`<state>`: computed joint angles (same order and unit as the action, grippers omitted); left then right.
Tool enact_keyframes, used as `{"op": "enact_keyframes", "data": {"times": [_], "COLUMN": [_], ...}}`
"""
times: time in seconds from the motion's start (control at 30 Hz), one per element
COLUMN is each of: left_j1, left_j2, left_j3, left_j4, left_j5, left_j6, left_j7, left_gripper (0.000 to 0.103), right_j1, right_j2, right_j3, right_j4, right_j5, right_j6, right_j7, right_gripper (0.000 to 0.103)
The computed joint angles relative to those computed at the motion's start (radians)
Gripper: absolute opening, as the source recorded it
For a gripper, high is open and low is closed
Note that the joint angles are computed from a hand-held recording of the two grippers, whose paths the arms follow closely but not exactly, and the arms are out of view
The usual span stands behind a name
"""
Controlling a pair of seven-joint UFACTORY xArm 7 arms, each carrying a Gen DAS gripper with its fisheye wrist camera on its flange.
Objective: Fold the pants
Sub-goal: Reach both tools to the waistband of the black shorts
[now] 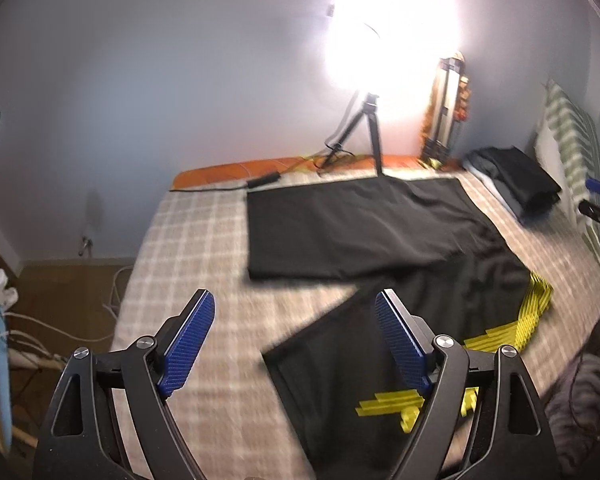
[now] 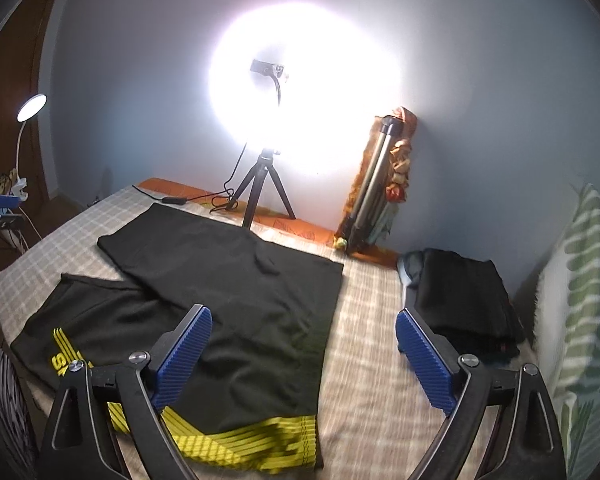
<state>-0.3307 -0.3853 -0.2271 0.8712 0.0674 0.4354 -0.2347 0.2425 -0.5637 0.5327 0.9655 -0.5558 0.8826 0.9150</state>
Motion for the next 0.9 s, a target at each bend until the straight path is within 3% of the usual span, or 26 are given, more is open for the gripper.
{"op": "enact_keyframes", "data": {"times": [0.2, 0.4, 0.6, 0.9], "left_j1": [0.035, 0.013, -0.003, -0.02], "left_j2": [0.227, 0.465, 0.654, 0.932], "left_j3": [0.02, 0.059, 0.075, 0.11], "left_j4": [0.197, 0.437, 0.63, 0.924], "left_j5": [0.044, -0.07, -0.083, -0.076], "left_j6": [-0.012, 0.05, 0.112, 0.182], "left_j7": [0.014, 0.148, 0.16, 0.113], "left_gripper": [0.082, 0.082, 0.083, 0.083], "right_j1": [-0.011, -0.016, -0.001, 0.024], "right_j2": [0.114, 0.263, 0.443, 0.717], "right_j3": [-0.127, -0.241, -0.334, -0.394], "right_j4": [0.031, 0.084, 0.155, 0.349], "right_j5": [0.028, 0.089, 0.213, 0.403], "right_j6": [-0.136, -0.275, -0.37, -0.384], "right_j7": [-0.102, -0.269, -0.404, -0.7], "right_gripper": [0.083, 0.076, 0.074, 0.073]}}
